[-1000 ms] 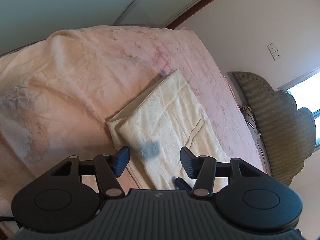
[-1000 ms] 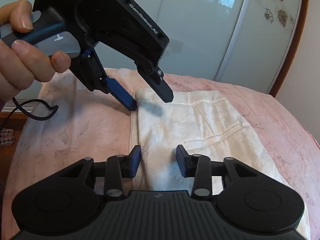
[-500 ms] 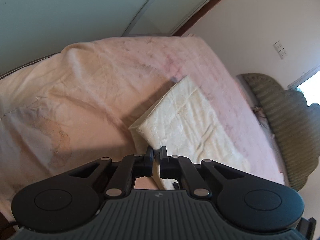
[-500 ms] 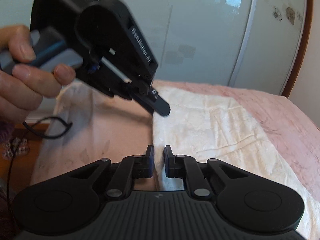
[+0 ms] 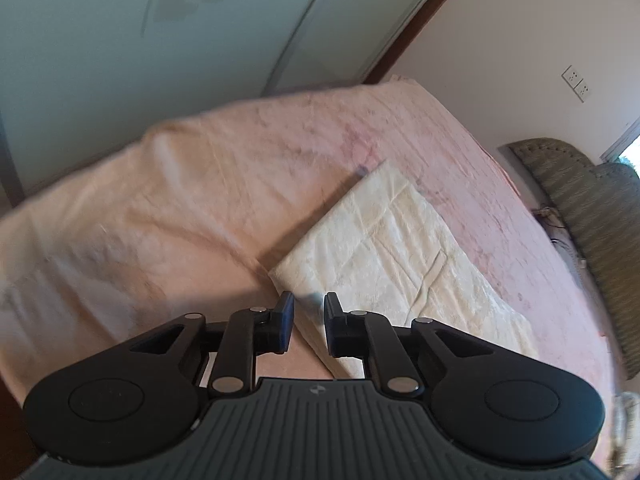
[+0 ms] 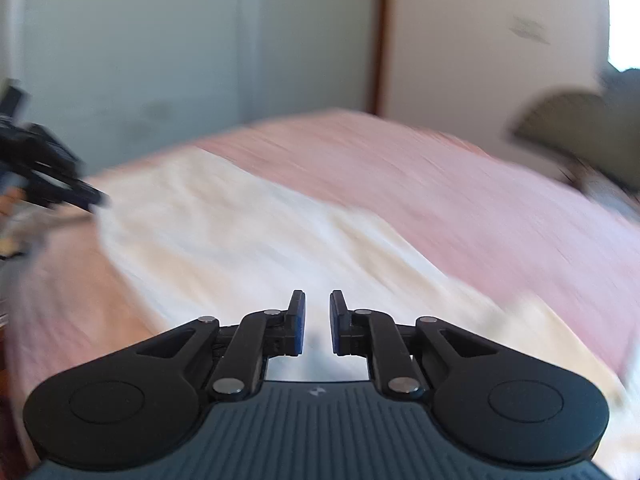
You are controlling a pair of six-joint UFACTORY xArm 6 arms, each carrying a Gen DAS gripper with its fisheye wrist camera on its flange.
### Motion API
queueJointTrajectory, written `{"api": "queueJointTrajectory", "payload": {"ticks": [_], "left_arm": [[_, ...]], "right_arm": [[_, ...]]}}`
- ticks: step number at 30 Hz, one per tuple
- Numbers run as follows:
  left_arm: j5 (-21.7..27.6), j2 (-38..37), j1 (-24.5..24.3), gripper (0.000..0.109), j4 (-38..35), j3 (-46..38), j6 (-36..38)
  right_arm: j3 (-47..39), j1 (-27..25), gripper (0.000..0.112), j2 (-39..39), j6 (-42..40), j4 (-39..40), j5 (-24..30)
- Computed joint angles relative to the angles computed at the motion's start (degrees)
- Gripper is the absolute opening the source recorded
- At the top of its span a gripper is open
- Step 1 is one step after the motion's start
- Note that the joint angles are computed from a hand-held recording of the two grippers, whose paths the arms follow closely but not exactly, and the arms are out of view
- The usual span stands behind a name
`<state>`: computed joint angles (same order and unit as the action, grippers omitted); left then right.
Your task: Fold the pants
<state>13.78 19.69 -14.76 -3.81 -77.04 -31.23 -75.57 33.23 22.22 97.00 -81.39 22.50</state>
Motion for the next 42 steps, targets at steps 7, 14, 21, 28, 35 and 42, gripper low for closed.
{"api": "queueJointTrajectory", "payload": {"ticks": [7, 14, 21, 28, 35, 42], "left_arm": [[1.49, 1.84, -6.26, 0.022, -6.27, -7.13, 15.05], [18.07, 13.78, -16.72, 0.039, -34.09, -26.52, 53.41], [32.12, 23.28, -22.15, 0.039, -38.22, -40.15, 65.85], [33.42, 25.11, -26.38, 0.039, -38.27, -41.03, 76.27], [30.56, 28.53, -29.47, 0.039, -35.94, -43.16, 79.48], [25.29, 32.18, -31.15, 0.039, -34.46, -45.0, 79.76]], "right_arm": [[13.37, -0.31, 0.015, -9.65, 18.37, -9.82, -1.51], [24.41, -2.44, 0.035, -18.71, 29.54, -15.21, -0.23], [40.33, -9.33, 0.035, -31.29, 27.43, -2.14, 13.01], [39.59, -9.6, 0.039, -32.52, 27.86, -1.87, 19.08], [16.98, -19.23, 0.039, -13.45, 8.28, 2.53, 7.28], [0.87, -20.84, 0.057, 1.0, -10.09, 20.62, 13.82]]}}
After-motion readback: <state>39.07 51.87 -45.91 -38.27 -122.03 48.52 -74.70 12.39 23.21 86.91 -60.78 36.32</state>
